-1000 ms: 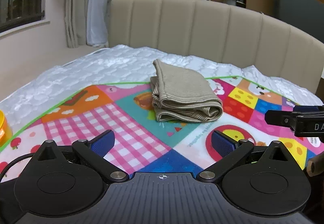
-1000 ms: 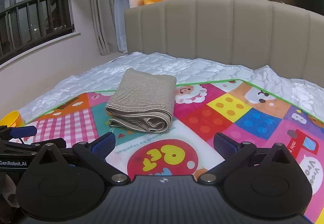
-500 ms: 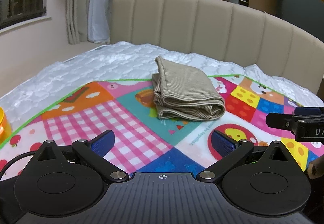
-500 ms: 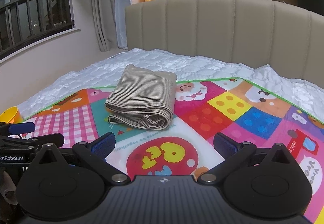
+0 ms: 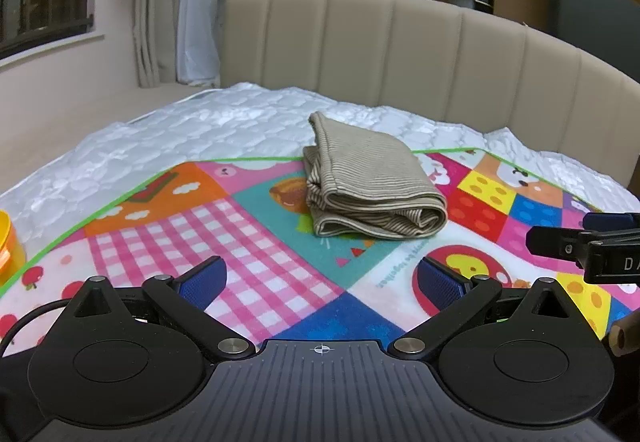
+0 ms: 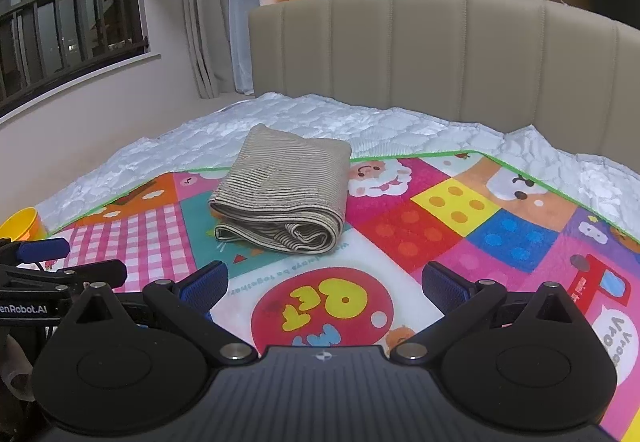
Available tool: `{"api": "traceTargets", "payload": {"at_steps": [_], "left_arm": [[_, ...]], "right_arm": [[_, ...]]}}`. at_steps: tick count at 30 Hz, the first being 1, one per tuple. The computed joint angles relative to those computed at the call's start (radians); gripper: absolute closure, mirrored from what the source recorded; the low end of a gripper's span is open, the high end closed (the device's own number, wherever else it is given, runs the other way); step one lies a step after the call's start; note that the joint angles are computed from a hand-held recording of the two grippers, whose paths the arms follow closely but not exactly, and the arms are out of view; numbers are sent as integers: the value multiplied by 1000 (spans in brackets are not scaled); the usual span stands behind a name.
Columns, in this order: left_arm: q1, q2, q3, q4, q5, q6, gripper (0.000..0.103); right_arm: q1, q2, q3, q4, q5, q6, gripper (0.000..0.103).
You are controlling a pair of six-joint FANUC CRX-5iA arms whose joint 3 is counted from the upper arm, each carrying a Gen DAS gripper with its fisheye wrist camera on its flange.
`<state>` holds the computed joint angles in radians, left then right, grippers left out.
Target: Fold clothes
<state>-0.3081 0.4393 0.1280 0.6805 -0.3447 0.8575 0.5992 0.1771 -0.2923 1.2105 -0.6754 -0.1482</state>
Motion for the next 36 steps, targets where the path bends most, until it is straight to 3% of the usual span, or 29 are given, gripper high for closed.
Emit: {"api": "traceTargets", "payload": {"at_steps": [24,36], "left_arm": [[-12,-19,-50,92,70,-73,0],[-8,-20,-37,39,53,-20,0]], "right_arm": [[-8,-12,-15,16,20,-26,0],[-5,-13,-14,11,19,-23,0]]}}
